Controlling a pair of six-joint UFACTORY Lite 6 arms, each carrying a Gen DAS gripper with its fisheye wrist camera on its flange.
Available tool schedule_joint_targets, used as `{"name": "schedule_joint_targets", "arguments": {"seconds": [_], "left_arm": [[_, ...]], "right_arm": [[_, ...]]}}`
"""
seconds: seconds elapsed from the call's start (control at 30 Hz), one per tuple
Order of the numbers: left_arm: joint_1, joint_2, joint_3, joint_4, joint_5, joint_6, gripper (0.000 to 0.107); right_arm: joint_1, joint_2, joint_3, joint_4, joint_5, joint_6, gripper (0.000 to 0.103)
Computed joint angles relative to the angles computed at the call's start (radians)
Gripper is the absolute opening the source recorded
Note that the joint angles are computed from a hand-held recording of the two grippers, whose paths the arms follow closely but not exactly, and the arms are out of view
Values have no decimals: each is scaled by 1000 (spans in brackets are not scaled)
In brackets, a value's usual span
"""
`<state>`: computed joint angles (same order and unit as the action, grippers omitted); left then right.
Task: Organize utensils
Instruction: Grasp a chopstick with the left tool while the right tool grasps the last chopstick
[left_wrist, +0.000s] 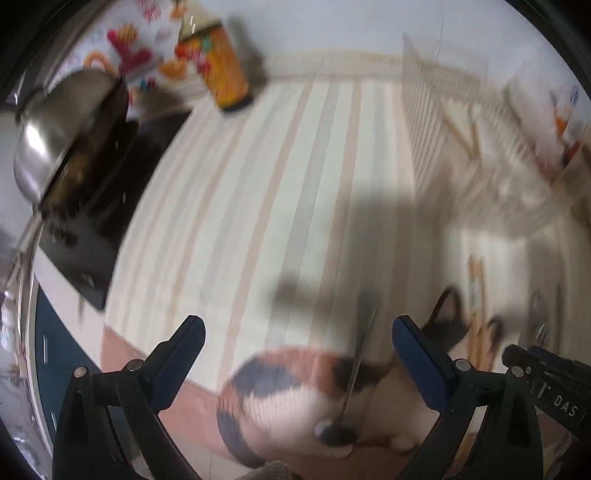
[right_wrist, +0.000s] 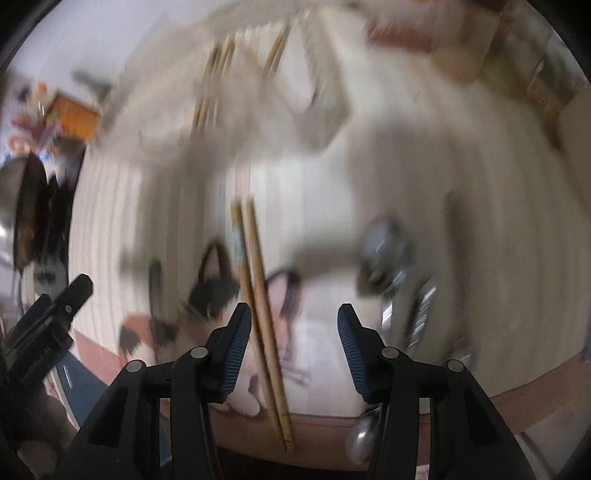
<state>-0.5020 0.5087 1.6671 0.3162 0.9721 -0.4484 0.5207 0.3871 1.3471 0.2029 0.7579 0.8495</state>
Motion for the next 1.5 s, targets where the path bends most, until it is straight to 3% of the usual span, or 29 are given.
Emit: {"name": "schedule_joint_targets", "arguments": {"seconds": [0.1, 0.13, 0.23, 0.37, 0.53, 0.6, 0.67, 0.8, 0.9, 0.93, 0.97, 1.07, 1.5], "left_arm": [[-1, -17, -58, 9, -15, -14, 103], [0, -21, -70, 9, -18, -19, 103], [0, -22, -70, 0, -20, -20, 103], [-32, -28, -72, -41, -15, -24, 103], [-110, 34, -20, -165, -20, 38, 100], [-145, 86, 19, -235, -17, 85, 87], [-183, 150, 75, -277, 3, 121, 67], [-243, 253, 166, -307, 37, 148, 50], [-275, 266, 176, -286, 28, 145, 23], [-282, 269, 183, -280, 34, 147, 8], [-282, 270, 184, -282, 39, 150, 5], [-265, 260, 174, -263, 42, 143, 4], [-203, 201, 98, -300, 15, 160, 5]], "right_arm": [[41, 60, 24, 12, -10, -15, 33], [52, 79, 34, 14, -6, -21, 21], [85, 101, 52, -19, 5, -13, 6], [117, 83, 31, -129, 54, 91, 6], [43, -76, -198, -106, 1, 92, 6], [12, -122, -261, -102, -11, 88, 6], [-24, -173, -332, -93, -28, 79, 6], [-82, -244, -430, -69, -56, 45, 6], [-129, -286, -487, -47, -71, -1, 6], [-140, -291, -497, -30, -82, -15, 6], [-148, -302, -516, -24, -91, -26, 6], [-171, -308, -532, -23, -96, -54, 6], [-38, -100, -250, -96, 41, 42, 9]]}}
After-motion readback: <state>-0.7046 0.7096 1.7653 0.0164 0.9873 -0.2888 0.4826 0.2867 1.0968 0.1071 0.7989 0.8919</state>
